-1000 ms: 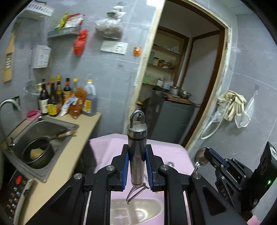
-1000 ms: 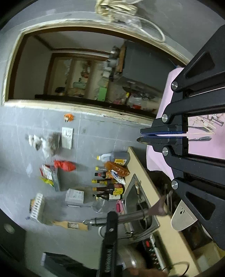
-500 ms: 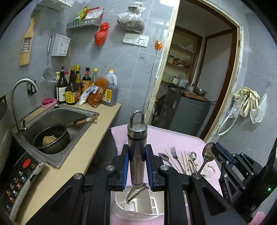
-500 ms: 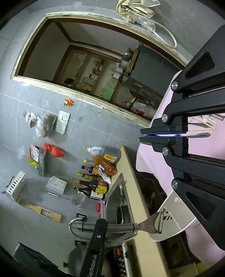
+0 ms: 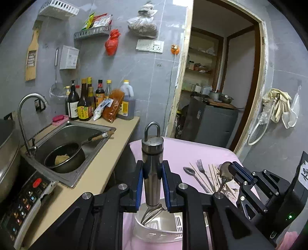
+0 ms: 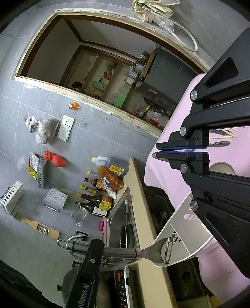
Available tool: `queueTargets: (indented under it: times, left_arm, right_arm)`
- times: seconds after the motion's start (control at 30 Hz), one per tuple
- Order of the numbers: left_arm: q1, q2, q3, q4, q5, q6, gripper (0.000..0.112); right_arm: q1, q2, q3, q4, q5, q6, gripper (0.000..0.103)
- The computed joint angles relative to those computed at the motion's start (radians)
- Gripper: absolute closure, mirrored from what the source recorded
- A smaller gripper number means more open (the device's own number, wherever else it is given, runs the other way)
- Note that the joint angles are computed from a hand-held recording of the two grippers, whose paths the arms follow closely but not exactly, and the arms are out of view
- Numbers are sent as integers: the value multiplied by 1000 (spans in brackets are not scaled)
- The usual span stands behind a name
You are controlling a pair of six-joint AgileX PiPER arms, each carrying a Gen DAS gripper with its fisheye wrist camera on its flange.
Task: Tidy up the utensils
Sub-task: 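Lift the whisk with the left gripper and lower it into the white caddy, then open the left gripper and bring both grippers back to the utensil pile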
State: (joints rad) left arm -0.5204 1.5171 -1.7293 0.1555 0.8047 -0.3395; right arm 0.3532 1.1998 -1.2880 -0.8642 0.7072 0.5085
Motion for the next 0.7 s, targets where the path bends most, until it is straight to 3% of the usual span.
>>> queueTargets:
  times: [0.33,0.57,0.7]
  left_arm:
    - [-17,-7,107,45,-113,-53,95]
    - [-24,28,75,12,-60,0,94]
    - [15,41,63,-132,-7,79,93]
  right_arm:
    - [-19,2,41,3,-24,16,101]
    - [-24,-13,65,40,-46,3,101]
    - [-88,-21,57,216,-81,-126,101]
